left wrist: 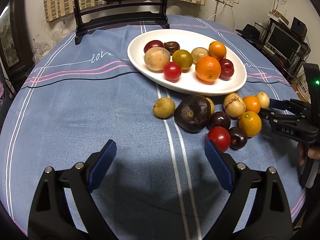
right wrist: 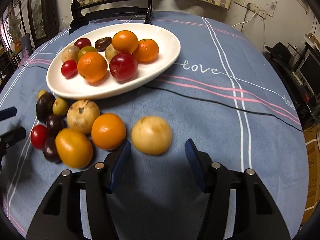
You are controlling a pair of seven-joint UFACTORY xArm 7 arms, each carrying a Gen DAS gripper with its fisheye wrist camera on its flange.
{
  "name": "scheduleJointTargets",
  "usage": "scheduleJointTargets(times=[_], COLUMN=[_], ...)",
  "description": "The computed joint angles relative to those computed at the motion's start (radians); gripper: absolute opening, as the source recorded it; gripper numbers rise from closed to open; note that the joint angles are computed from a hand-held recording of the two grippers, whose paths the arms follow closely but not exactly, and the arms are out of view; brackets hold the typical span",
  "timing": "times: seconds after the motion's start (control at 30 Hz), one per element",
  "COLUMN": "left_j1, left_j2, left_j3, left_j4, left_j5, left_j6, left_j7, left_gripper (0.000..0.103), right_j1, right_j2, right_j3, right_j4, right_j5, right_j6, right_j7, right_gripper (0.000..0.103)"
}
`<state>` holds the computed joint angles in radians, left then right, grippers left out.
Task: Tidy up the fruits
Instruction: 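Move both open tools back toward the remaining fruit, then grasp a pale yellow pear with the right tool while the left tool grasps a small olive-yellow fruit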
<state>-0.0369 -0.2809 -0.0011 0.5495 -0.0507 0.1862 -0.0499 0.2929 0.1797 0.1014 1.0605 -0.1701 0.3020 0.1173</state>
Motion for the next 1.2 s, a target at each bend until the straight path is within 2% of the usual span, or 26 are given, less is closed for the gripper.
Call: scheduleJointTargets(times=[0.13,0.23,0.33,0.57,0.73,0.87,0.93,1.07,1.13,1.2], left_j1=[0.003,0.005,0.016,0.09,0.025,0.029,0.027,0.048,0.038,0.045], left_j2=[0.006,0.012,0.017,0.027,0.045,0.079,0.095,0.137,0.155,0.166], left_j3=[0.007,0.01,0.003,-0.055,0.001,0.007,0.017,0.018,0.029,0.02], left_j4=[0.008,0.014,0.019,0.03,0.049,0.073,0.088,0.126,0.141,0.153], left_j5=[-0.004,-0.006,0.006,0.14,0.078,0.065,0.051,0.06,0.019,0.034], left_j6=[0.002,0.008,0.011,0.018,0.029,0.025,0.034,0.067,0.071,0.069], left_j7=[0.002,0.003,-0.001,-0.086,-0.006,0.019,0.047,0.066,0.108,0.112], left_gripper=[0.092,0.092,0.092,0.092,0.091,0.089,0.086,0.07,0.069,0.069], right_j1=[-0.025,-0.003,-0.026,-0.048,-0.052,-0.047,-0.04,-0.04,-0.039,-0.036], right_j2=[0.016,0.004,-0.014,-0.078,-0.103,-0.116,-0.114,-0.116,-0.116,-0.114], right_j3=[0.029,0.009,0.03,0.044,0.062,0.069,0.059,0.062,0.067,0.068], right_j4=[0.023,0.004,-0.02,-0.091,-0.12,-0.135,-0.135,-0.134,-0.131,-0.128], right_j5=[0.071,0.046,0.117,0.219,0.327,0.413,0.399,0.439,0.467,0.478], right_j6=[0.001,-0.019,-0.029,-0.054,-0.068,-0.074,-0.071,-0.07,-0.068,-0.068], right_j7=[-0.06,-0.026,-0.063,-0.139,-0.231,-0.303,-0.282,-0.32,-0.35,-0.362], right_gripper=[0.038,0.038,0.038,0.038,0.038,0.038,0.038,0.038,0.038,0.038])
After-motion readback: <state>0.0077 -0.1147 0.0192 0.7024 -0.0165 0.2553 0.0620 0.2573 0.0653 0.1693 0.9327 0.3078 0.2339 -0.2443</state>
